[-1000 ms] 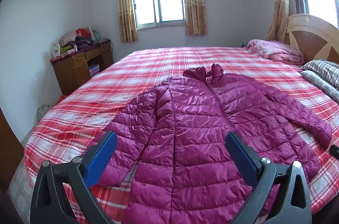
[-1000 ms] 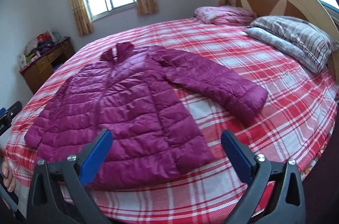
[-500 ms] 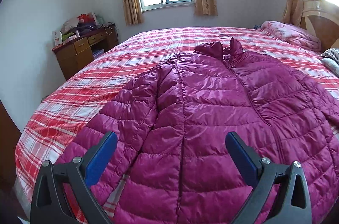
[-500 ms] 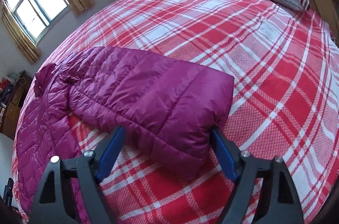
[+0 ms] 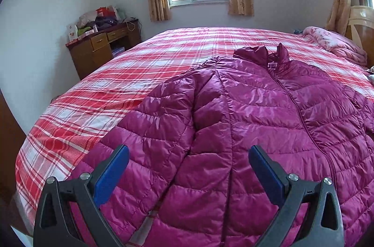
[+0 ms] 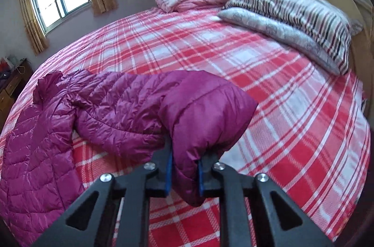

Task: Fold large clothes
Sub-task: 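Grasp the jacket sleeve cuff with the right gripper and lift it, then carry the sleeve across the jacket body with the right gripper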

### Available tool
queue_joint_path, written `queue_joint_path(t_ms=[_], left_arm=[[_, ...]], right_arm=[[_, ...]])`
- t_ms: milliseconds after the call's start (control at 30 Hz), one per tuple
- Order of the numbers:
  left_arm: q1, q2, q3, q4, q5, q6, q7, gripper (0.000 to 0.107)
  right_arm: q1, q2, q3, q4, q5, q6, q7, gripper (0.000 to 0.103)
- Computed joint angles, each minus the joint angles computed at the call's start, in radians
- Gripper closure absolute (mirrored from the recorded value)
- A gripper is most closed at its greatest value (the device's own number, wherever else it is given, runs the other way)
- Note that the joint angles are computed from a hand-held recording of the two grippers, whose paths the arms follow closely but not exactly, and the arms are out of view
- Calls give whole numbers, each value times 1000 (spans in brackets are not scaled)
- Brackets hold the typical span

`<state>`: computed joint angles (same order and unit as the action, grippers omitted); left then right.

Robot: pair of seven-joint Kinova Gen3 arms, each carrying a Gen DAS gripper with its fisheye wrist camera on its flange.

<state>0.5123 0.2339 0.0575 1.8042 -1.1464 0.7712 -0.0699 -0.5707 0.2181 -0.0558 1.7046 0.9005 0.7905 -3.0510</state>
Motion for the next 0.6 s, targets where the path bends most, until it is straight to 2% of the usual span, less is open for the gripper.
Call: queue_joint_path(t_ms=[133,267,433,600], left_arm=[[-22,-10,-5,1,17,-13,-20,6],[-34,-18,-13,4,-11,-7,-9,6],[-66,-16,-17,-6,3,-16,-26,6],[-82,-24,-23,3,10,-30,-34,6]], right_arm=[[-77,30,-8,-116,132,130,45,84],[-162,81,-18,-219,249,202,126,84],[-262,169,-5,-339,341,219,243,84],[-322,268,23,-468,333,174,401,85]])
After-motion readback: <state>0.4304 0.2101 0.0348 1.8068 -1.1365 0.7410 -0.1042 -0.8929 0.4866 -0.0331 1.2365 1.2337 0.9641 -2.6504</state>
